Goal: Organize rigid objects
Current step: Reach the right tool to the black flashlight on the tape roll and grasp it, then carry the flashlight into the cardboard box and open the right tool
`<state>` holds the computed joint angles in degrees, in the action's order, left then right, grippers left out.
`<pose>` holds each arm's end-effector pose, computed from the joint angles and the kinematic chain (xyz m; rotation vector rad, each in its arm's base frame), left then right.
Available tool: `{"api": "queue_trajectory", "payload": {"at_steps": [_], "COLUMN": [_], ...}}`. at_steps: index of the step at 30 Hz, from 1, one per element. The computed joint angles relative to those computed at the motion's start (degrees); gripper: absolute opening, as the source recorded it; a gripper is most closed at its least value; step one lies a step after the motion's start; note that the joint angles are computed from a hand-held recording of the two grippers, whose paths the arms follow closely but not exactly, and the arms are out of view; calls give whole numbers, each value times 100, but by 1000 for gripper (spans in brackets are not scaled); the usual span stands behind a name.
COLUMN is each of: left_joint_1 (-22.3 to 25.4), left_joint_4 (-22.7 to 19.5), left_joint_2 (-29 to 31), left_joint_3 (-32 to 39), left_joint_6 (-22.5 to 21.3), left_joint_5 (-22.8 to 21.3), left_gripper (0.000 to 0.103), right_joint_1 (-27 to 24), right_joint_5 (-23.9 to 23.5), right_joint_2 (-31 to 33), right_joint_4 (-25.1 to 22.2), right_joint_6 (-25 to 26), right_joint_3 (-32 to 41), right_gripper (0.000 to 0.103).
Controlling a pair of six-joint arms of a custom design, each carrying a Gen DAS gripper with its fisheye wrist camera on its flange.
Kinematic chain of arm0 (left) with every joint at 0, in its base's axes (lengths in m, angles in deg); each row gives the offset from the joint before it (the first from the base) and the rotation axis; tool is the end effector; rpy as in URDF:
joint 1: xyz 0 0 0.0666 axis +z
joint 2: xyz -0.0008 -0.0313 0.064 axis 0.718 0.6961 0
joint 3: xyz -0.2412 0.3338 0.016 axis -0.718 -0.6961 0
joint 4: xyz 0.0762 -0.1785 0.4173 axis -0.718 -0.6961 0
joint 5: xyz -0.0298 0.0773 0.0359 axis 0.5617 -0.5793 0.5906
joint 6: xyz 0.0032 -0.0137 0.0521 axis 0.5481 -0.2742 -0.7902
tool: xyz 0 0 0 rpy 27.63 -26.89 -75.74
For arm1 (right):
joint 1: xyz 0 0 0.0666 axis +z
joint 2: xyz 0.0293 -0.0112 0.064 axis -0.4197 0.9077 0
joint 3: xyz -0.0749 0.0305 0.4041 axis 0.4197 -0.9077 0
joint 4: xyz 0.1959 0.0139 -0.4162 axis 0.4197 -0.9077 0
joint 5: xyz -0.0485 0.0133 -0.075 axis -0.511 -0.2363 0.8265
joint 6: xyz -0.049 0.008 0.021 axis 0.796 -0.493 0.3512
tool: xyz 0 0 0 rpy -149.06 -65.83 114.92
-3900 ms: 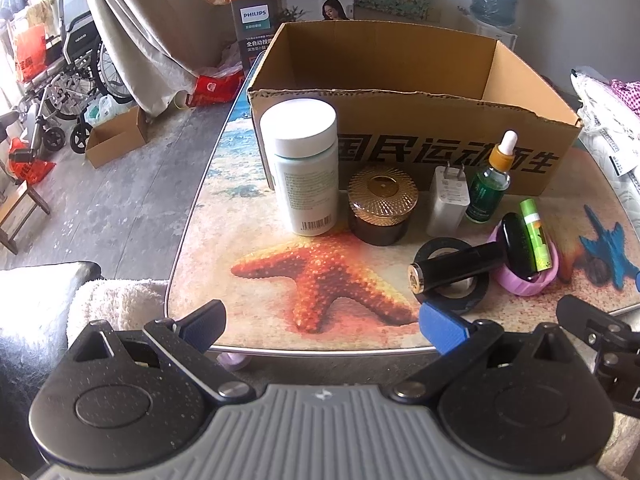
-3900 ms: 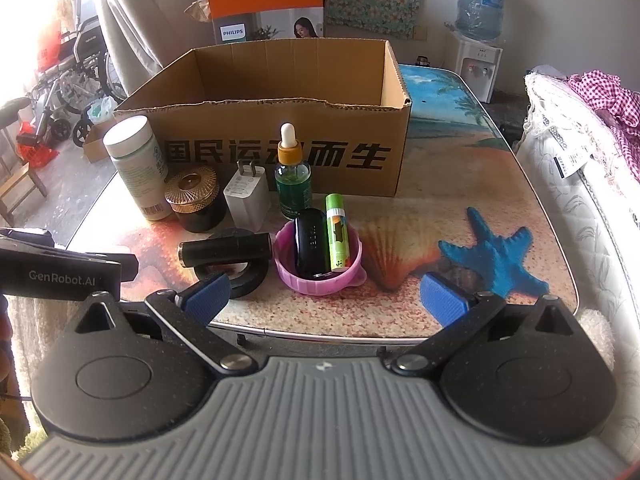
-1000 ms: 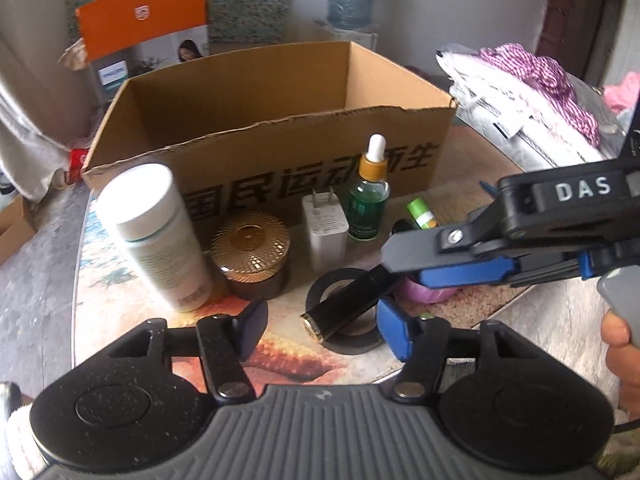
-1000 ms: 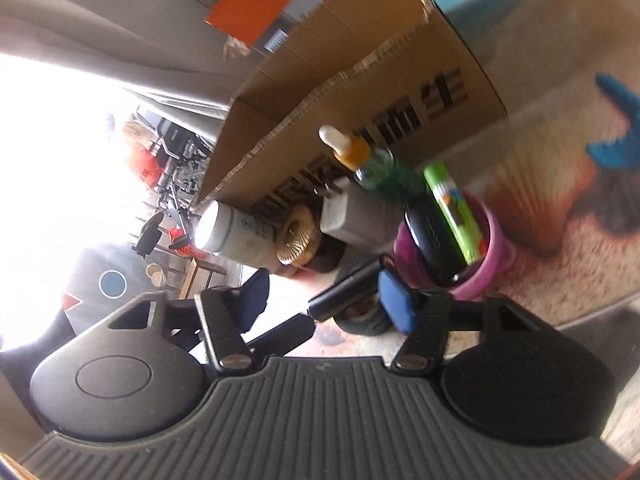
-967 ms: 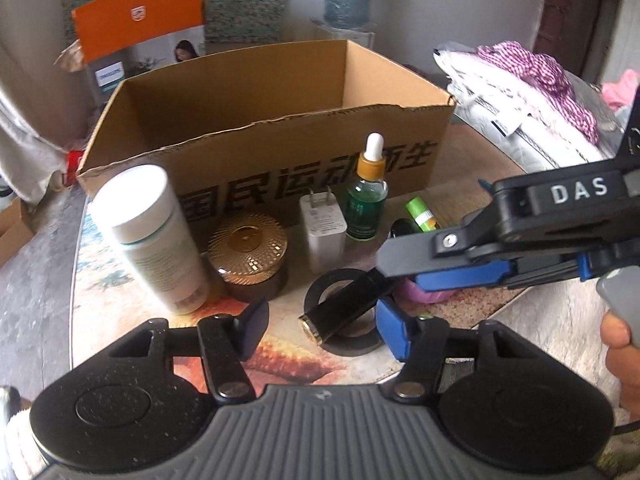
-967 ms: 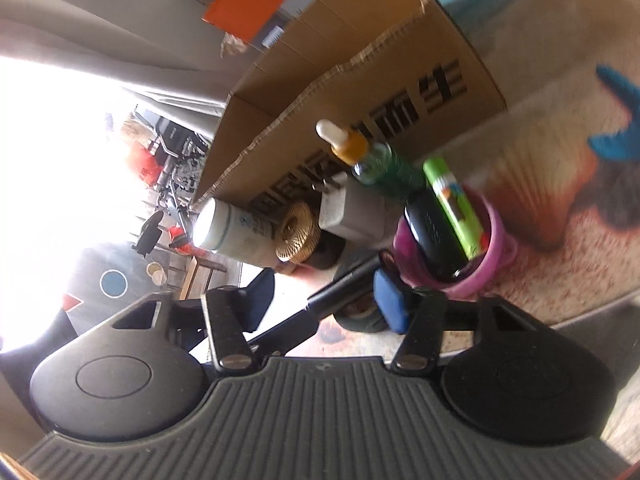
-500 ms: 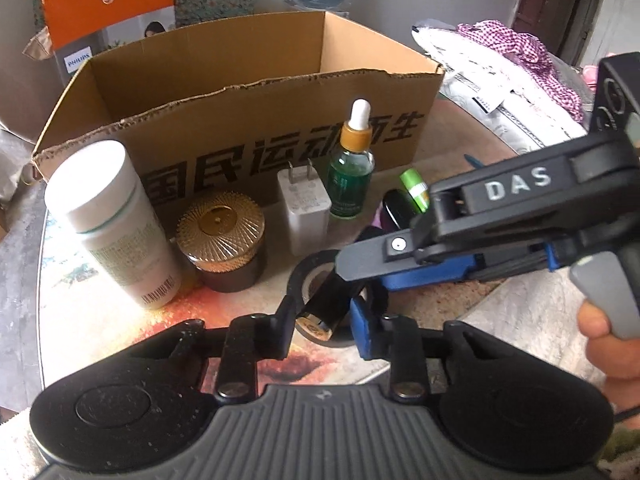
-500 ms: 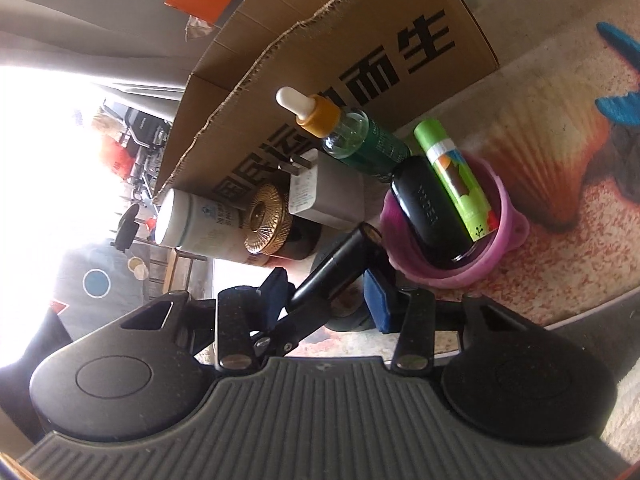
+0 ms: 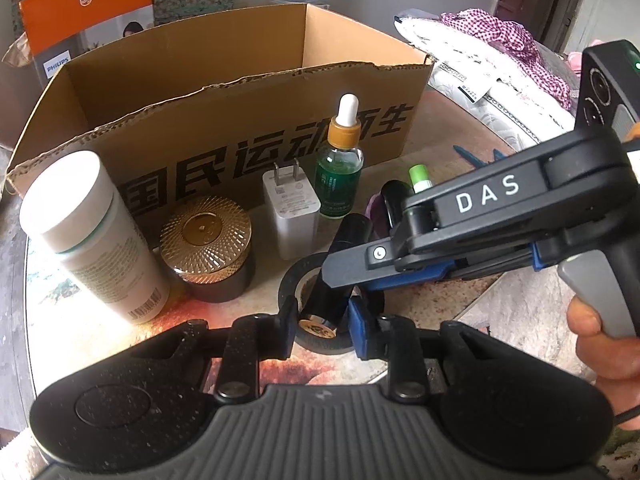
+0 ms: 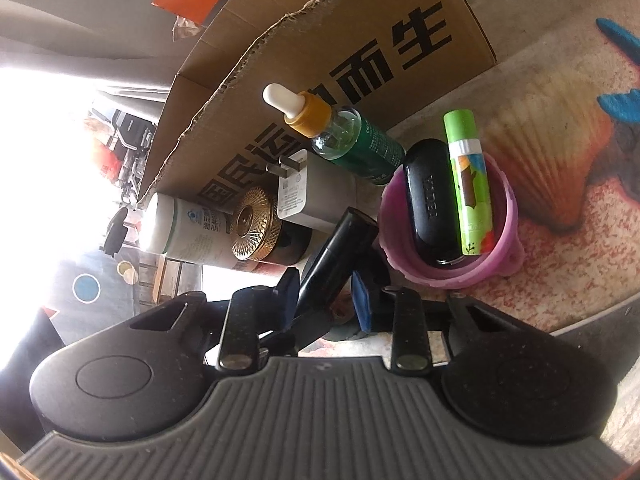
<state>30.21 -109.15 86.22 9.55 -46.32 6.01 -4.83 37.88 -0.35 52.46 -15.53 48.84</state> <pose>0.4912 -0.1495 0.3650 0.8801 2.4259 -0.3789 0.4457 0.1704 0.3257 0.6668 2.4195 0.8909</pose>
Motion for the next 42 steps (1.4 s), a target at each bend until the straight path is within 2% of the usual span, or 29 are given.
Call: {"api": "queue_trajectory", "payload": {"at_steps": [5, 11, 17, 23, 26, 35, 42], "left_joint_1": [-40, 12, -12, -18, -41, -112, -53], "left_joint_4": [33, -178, -190, -180, -125, 86, 379], "left_joint_2": [-83, -179, -154, -58, -81, -436, -640], "left_joint_3": [-80, -120, -107, -42, -73, -233, -12], "left_joint_6": [-34, -66, -43, 2, 12, 141, 406], "left_joint_5": [-123, -67, -72, -150, -199, -418, -457], "left_gripper": [24, 22, 23, 29, 25, 24, 24], "right_joint_1": [15, 19, 57, 100, 130, 224, 263], "right_joint_5": [17, -22, -70, -46, -57, -15, 136], "right_joint_2": [-3, -62, 60, 149, 146, -62, -299], "right_joint_4": [17, 36, 65, 131, 207, 296, 259], "right_joint_6": [-65, -87, -33, 72, 131, 418, 1007], "right_joint_3": [-4, -62, 3, 43, 25, -24, 213], "right_gripper": [27, 29, 28, 25, 23, 22, 22]}}
